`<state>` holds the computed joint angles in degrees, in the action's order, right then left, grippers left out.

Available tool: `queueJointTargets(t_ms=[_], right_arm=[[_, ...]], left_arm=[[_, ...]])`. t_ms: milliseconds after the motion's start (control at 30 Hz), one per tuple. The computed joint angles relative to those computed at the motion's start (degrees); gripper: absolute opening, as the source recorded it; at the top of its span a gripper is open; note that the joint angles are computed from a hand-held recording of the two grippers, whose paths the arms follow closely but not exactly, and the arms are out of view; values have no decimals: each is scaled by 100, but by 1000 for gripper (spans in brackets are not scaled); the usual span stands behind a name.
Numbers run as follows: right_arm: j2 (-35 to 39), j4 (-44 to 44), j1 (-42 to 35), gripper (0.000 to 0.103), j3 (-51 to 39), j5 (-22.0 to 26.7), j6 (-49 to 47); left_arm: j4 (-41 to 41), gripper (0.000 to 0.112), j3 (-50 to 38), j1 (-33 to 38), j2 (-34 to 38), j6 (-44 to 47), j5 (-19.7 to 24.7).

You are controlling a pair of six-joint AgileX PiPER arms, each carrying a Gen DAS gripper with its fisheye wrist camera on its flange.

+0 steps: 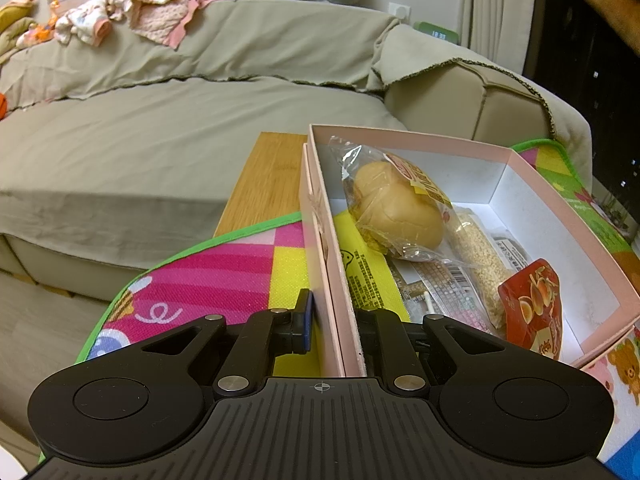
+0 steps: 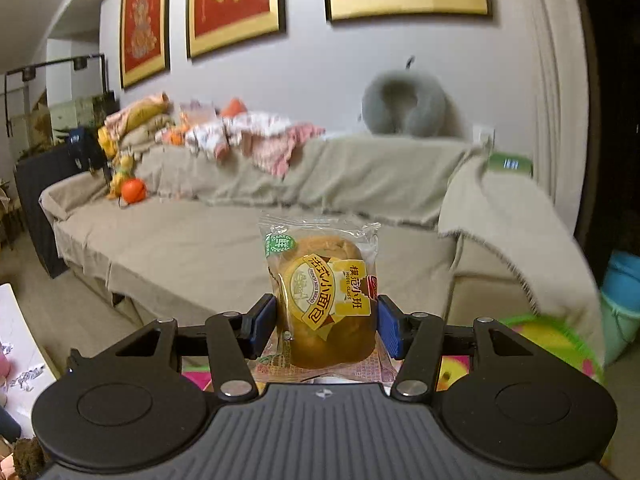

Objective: Organize objects

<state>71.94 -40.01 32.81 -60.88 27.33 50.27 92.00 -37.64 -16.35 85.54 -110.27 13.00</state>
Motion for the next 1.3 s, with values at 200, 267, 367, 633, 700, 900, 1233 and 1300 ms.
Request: queueJointTargets(t_ms=[200,267,367,633,700,900,1233,1300], right_arm=[[380,359,-134,54,-23,-179,-101],[471,327,-130,54,-40,-186,-57],[620,210,-143,54,-71,-220,92],[970,320,-365,57,-30,-444,192],[1066,174,-395,60,-20,-435,376],[949,323,-535,70,286,-538,244],[92,-384,-363,80,1513,-324,883],[-144,-578,-309,82,1828,-309,1259]], left_arm=[[60,14,8,2,0,-61,-3],[97,14,10,-2,2,-103,-2],[102,14,11,-4,3,-110,-2],[140,14,22,-2,2,-147,-1],[154,14,23,-1,2,-160,-3],[189,14,31,1,0,-200,-6],[-129,14,-188,5,151,187,-55],[-325,15,-212,-48,138,367,17]])
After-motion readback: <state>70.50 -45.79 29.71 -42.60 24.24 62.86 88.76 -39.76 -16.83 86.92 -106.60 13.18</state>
